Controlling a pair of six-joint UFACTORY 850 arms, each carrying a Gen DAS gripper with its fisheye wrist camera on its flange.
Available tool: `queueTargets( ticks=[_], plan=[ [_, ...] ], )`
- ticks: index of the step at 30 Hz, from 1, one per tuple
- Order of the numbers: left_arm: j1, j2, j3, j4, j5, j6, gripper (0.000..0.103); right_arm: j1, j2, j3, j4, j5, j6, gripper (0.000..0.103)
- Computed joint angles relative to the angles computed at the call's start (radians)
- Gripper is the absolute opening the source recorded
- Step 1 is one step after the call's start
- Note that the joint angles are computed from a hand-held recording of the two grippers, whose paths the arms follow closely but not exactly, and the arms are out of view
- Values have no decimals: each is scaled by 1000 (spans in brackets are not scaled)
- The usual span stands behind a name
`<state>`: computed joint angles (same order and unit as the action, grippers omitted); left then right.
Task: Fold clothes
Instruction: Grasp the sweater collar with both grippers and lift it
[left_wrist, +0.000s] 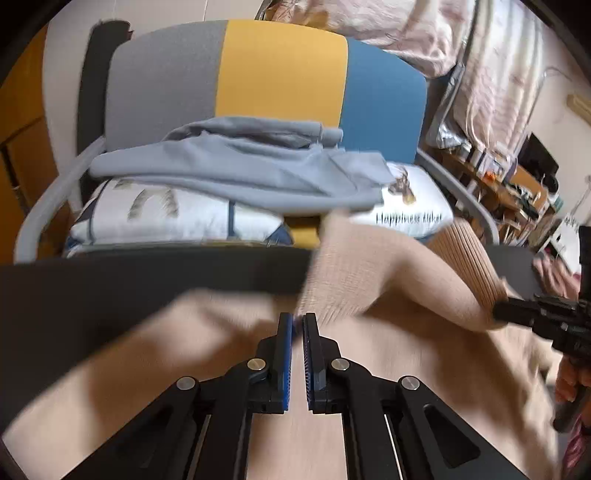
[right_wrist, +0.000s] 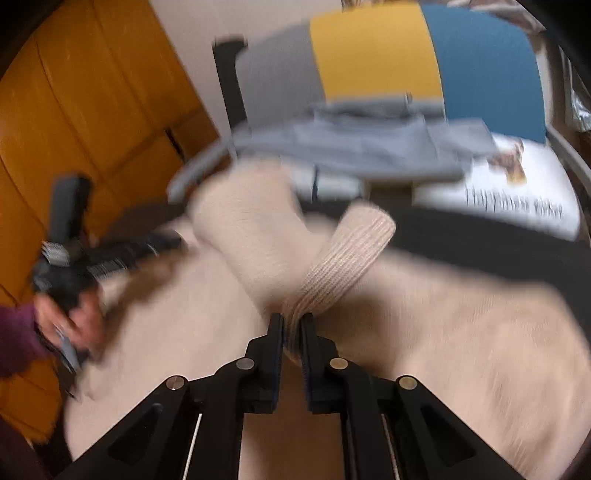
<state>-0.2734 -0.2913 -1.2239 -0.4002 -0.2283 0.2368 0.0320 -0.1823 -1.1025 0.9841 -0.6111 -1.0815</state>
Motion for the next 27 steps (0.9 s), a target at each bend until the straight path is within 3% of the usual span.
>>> queueTargets(
  ticks=[2,7,10,12,13,14,15,16,17,18,21,23,24,27],
  plan=[
    [-5,57,96,-37,10,0,6,-19,41,76,42,3,32,24],
    [17,136,228,-385,24,237,8,-88,73,135,337,-73,40,33],
    [29,121,187,-288,-10,110,13,-94,20,70,390,-100,143,37],
    [35,102,144,-274,-20,72,22,-88,-31,8,379,-119,203,38],
    [34,90,118,-265,-13,55,35,-83,-59,-27,366,-128,234,38],
    [33,76,92,-253,-4,36,56,-79,-87,-63,338,-140,276,38],
    [30,62,68,-226,3,8,67,-76,-112,-97,273,-157,339,37],
    [21,31,26,-160,-13,-39,86,-71,-127,-123,230,-173,367,24],
    [13,-4,-21,-97,-36,-80,88,-65,-143,-150,188,-191,394,17],
    [4,-42,-70,2,-76,-150,88,-59,-159,-177,147,-209,420,8],
    [-11,-151,-214,121,-223,-191,82,-44,-159,-231,68,-234,402,6],
    [-7,-194,-272,68,-302,-122,54,-42,-149,-252,52,-248,371,6],
    [-5,-203,-288,51,-319,-103,54,-43,-144,-263,46,-258,363,6],
    [18,-218,-313,-100,-369,16,30,-42,-162,-318,-2,-283,389,6]
  ],
)
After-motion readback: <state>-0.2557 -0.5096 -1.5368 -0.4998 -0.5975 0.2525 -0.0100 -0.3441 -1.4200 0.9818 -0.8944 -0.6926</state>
